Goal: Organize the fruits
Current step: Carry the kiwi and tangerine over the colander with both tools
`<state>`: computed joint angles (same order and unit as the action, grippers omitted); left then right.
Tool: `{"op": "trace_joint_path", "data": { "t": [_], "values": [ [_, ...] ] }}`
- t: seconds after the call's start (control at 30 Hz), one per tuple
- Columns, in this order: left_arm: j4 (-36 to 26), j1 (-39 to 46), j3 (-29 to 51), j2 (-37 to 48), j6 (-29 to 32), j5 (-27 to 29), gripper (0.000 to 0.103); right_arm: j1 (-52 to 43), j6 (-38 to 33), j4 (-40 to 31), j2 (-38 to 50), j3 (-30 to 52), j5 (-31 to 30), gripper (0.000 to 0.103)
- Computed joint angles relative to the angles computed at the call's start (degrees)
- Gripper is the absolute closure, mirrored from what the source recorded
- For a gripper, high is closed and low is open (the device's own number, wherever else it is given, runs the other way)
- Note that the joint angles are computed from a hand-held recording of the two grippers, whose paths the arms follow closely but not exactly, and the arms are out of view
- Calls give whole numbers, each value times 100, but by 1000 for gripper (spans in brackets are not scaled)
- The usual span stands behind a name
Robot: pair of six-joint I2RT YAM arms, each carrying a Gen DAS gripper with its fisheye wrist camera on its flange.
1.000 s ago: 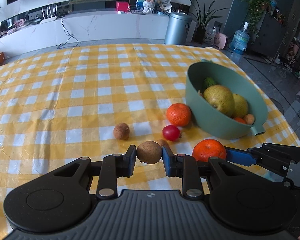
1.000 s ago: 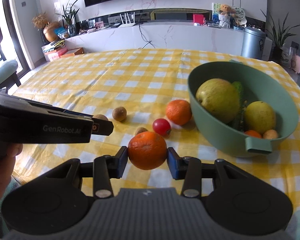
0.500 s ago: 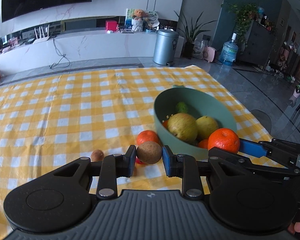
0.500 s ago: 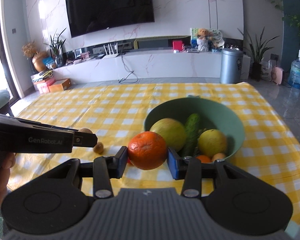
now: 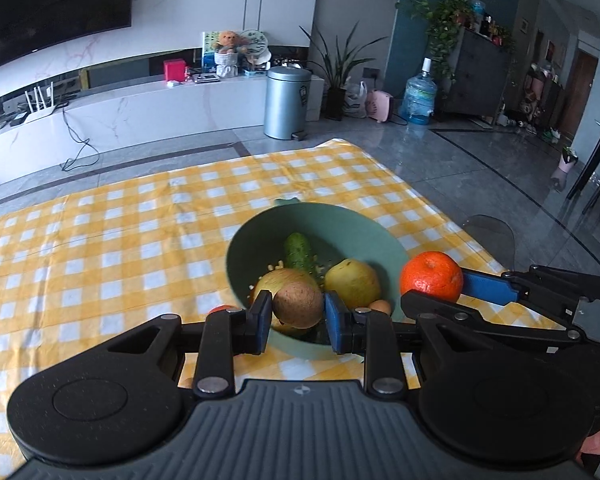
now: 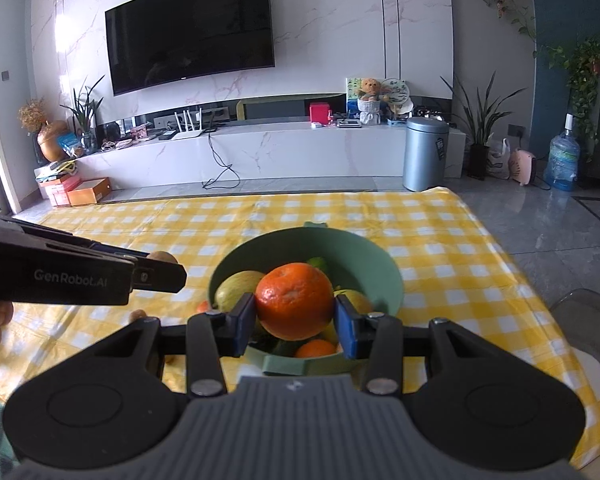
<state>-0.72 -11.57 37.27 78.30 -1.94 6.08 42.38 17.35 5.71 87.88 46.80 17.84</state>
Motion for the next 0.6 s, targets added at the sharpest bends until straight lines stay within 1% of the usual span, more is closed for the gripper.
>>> {"op": "trace_joint_path", "data": {
  "t": [0.33, 0.6],
  "values": [
    [63, -240, 732, 1026, -87, -48, 72, -526, -447, -208, 452, 392, -317, 63],
    [5, -156, 1302, 1790, -120, -92, 72, -846, -648, -448, 1066, 1011, -559, 63]
  ]
}}
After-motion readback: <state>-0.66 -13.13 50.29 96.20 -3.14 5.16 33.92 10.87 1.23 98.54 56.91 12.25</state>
